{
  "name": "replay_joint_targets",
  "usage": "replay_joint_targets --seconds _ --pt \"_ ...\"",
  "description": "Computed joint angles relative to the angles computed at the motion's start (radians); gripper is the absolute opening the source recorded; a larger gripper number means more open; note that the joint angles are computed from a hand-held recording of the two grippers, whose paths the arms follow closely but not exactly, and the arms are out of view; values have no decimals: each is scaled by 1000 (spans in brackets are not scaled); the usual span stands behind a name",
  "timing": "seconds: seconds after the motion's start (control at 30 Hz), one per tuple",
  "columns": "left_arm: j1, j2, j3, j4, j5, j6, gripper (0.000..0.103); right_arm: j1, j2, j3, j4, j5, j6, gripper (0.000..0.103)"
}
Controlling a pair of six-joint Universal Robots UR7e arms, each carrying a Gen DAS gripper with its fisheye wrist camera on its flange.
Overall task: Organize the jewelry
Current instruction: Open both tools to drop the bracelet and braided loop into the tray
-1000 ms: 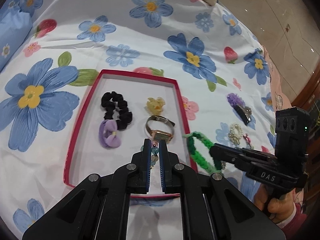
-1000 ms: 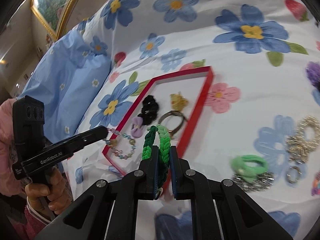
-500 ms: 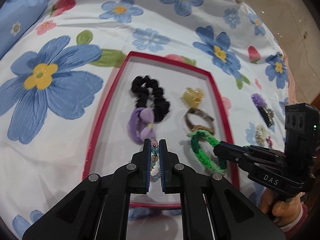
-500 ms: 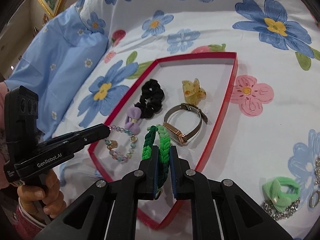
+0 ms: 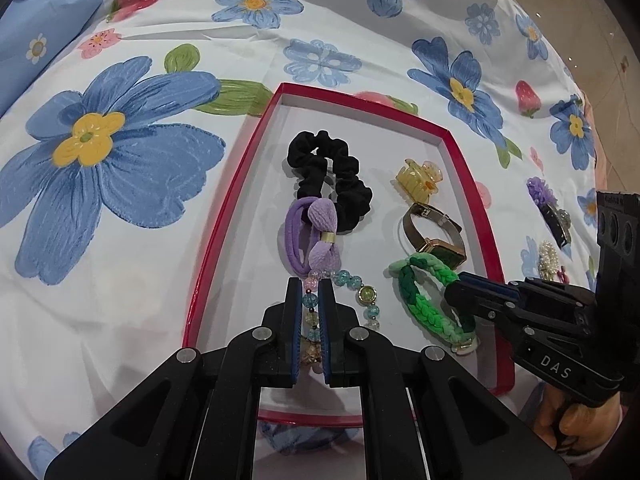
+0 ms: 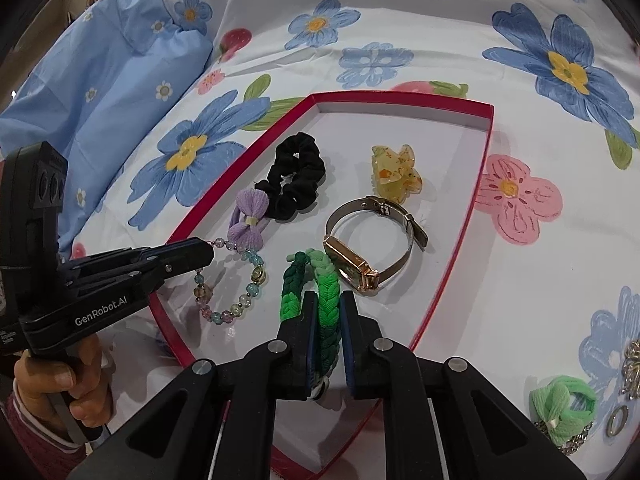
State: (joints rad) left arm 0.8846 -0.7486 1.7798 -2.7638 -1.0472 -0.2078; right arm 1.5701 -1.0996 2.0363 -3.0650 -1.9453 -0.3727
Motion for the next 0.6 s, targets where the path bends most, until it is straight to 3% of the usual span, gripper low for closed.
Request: replay_joint_targets --seconds 0.2,0.4,0.6 --pt "3 -2 -5 19 7 -26 10 1 2 -11 25 1 10 13" --pt "-9 -10 3 22 28 -36 28 -8 -18 -3 42 39 29 22" --pt "-24 -34 24 11 34 -50 29 -9 -59 33 18 80 40 24"
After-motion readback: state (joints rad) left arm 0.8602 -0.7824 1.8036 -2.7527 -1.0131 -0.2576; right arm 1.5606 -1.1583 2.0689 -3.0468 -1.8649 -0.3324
